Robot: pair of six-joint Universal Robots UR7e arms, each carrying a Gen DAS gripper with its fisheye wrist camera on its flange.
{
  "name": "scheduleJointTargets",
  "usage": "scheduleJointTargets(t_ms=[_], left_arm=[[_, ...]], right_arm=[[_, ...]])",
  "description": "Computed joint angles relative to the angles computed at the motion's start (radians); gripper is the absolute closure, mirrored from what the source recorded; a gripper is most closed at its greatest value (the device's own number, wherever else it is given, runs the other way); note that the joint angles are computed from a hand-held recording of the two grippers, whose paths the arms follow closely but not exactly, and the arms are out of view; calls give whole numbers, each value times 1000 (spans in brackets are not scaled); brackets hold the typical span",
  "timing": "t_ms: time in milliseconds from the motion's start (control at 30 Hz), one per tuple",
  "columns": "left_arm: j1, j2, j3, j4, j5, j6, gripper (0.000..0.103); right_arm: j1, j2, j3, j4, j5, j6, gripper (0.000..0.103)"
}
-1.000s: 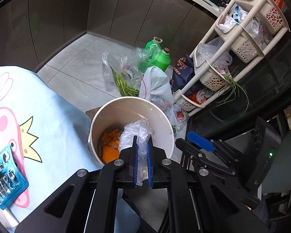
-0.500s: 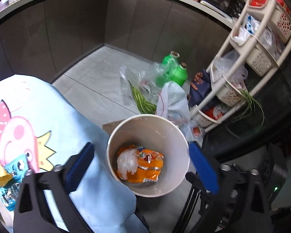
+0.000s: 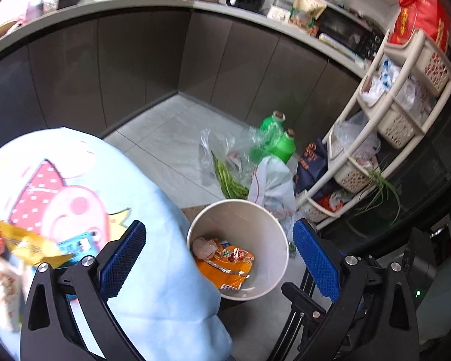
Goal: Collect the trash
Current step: 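Move both tools back over the table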
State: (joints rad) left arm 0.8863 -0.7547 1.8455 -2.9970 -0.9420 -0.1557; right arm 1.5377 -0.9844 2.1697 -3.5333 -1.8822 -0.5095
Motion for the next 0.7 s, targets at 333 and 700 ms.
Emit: scheduleJointTargets(t_ms=[333, 700], left_arm=[[-90, -280, 313, -105, 125, -127, 9], [-117, -701, 625, 176, 373, -485, 9]], right_arm=[[163, -47, 33, -9, 37, -43, 4], [290, 6, 25, 105, 133, -17, 3]])
